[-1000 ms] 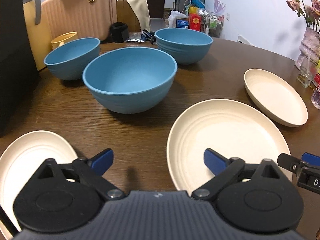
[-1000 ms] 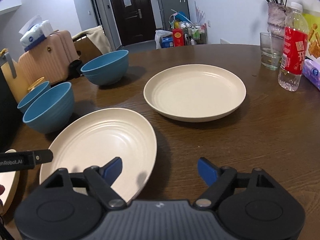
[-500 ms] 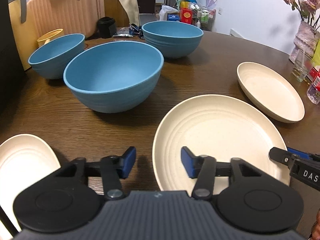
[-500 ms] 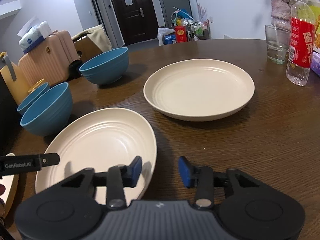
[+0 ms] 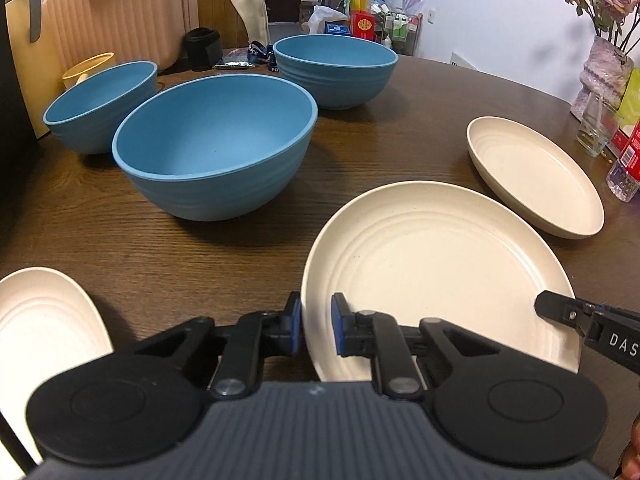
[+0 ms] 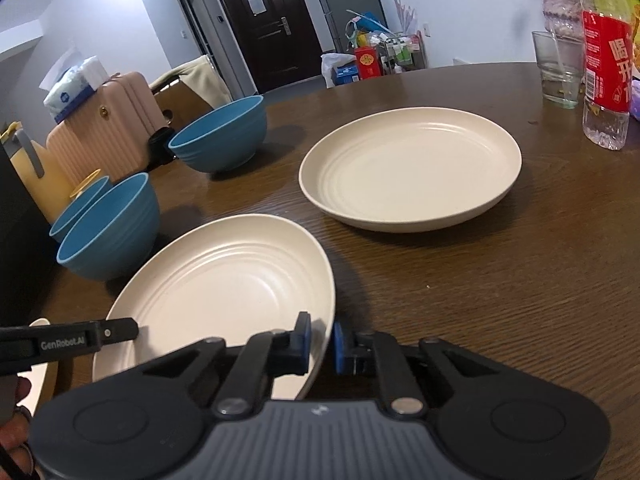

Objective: Organize plates and bowls

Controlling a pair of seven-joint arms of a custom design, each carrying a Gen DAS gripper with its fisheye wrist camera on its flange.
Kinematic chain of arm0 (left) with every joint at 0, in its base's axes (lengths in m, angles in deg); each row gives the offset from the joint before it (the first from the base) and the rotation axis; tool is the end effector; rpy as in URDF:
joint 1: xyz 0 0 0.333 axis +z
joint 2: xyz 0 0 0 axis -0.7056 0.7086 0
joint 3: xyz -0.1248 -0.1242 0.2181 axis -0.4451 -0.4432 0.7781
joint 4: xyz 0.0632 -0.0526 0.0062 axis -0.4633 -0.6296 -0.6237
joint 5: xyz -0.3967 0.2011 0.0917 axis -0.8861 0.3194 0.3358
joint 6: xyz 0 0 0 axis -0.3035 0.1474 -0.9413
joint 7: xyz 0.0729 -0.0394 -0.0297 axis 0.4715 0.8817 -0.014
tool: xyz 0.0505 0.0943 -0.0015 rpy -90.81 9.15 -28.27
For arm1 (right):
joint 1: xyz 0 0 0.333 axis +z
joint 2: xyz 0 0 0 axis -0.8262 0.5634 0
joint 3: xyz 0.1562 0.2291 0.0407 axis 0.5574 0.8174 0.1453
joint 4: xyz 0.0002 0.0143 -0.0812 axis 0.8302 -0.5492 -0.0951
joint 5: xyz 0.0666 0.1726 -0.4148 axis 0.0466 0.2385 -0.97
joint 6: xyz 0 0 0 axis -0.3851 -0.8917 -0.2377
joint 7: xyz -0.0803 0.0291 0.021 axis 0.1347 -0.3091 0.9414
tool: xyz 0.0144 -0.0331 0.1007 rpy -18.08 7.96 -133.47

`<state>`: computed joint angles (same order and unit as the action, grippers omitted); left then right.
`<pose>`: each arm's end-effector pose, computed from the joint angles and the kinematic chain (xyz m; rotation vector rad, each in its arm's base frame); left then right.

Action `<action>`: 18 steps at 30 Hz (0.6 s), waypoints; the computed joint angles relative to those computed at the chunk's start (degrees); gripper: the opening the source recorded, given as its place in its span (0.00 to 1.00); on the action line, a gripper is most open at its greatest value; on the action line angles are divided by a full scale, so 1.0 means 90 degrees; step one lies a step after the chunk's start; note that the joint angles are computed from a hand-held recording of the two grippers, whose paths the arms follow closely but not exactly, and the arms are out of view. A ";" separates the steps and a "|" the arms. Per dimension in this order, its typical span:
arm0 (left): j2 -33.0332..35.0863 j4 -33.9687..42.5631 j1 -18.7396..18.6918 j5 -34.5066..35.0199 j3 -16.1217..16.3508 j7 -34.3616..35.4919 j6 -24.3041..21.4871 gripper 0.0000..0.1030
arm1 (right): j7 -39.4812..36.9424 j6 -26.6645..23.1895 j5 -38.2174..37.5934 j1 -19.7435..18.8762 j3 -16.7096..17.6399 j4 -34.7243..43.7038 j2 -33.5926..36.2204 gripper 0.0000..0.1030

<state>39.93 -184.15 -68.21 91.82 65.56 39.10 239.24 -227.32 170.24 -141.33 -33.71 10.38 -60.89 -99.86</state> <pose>0.4526 -0.4270 0.3621 -1.6440 2.0841 -0.7736 0.3820 0.3389 0.3401 -1.3755 1.9431 -0.5063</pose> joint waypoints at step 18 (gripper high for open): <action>-0.0236 -0.0205 0.0001 0.0252 -0.0022 -0.0158 0.0089 0.15 | -0.0014 -0.0280 0.0140 0.0114 0.0122 -0.0140 -0.0313 0.10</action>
<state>37.80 -185.99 -68.20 94.09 65.36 37.68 240.04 -227.45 167.72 -140.07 -32.69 11.48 -62.15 -102.67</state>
